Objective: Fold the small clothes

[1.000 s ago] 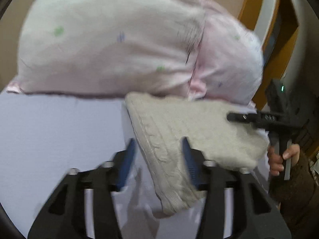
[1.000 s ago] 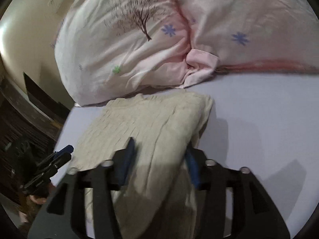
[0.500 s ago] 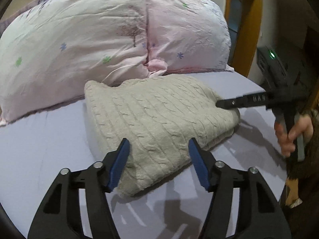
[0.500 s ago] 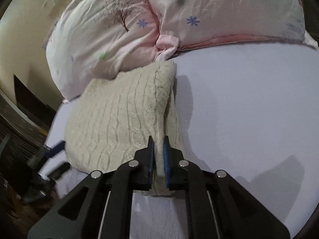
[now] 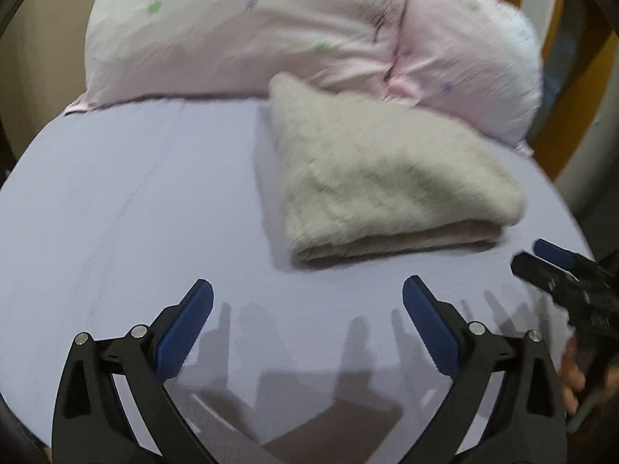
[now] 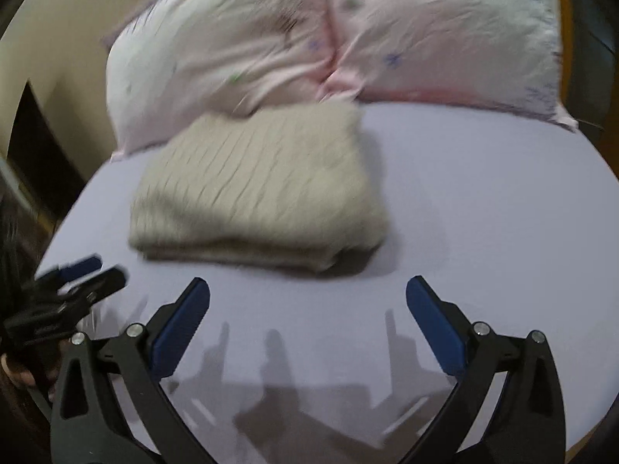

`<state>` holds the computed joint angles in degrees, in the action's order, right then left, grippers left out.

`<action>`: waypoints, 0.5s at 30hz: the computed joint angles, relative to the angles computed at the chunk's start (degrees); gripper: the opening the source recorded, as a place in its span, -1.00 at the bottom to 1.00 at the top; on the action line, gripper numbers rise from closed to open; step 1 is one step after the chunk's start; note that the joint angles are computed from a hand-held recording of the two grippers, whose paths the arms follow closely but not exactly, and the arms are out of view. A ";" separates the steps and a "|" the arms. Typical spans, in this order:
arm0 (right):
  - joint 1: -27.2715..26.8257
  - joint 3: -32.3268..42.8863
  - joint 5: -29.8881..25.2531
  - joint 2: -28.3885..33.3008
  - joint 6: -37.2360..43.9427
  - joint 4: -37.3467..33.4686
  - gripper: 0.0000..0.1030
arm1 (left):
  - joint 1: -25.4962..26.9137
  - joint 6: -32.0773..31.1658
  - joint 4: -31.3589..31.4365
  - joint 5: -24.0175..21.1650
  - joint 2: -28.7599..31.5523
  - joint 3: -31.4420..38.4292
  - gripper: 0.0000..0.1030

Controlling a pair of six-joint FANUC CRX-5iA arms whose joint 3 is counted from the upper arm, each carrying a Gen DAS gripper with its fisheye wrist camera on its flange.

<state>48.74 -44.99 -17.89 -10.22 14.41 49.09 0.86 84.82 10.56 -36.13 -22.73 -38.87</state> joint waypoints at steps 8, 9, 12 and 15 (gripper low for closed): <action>4.22 5.46 -10.48 7.18 -1.45 -1.11 0.96 | -3.41 9.93 -10.89 -3.41 5.91 6.08 0.97; 4.44 5.57 -11.19 7.51 -1.58 -0.44 0.96 | -3.92 10.86 -12.03 -3.55 6.22 6.56 0.97; 4.67 4.88 -11.73 7.99 -3.43 2.56 0.97 | -6.08 14.71 -17.23 -4.33 7.13 8.17 0.97; 4.46 4.48 -11.38 7.83 -4.10 3.34 0.96 | -6.39 15.30 -17.90 -3.76 7.03 8.02 0.97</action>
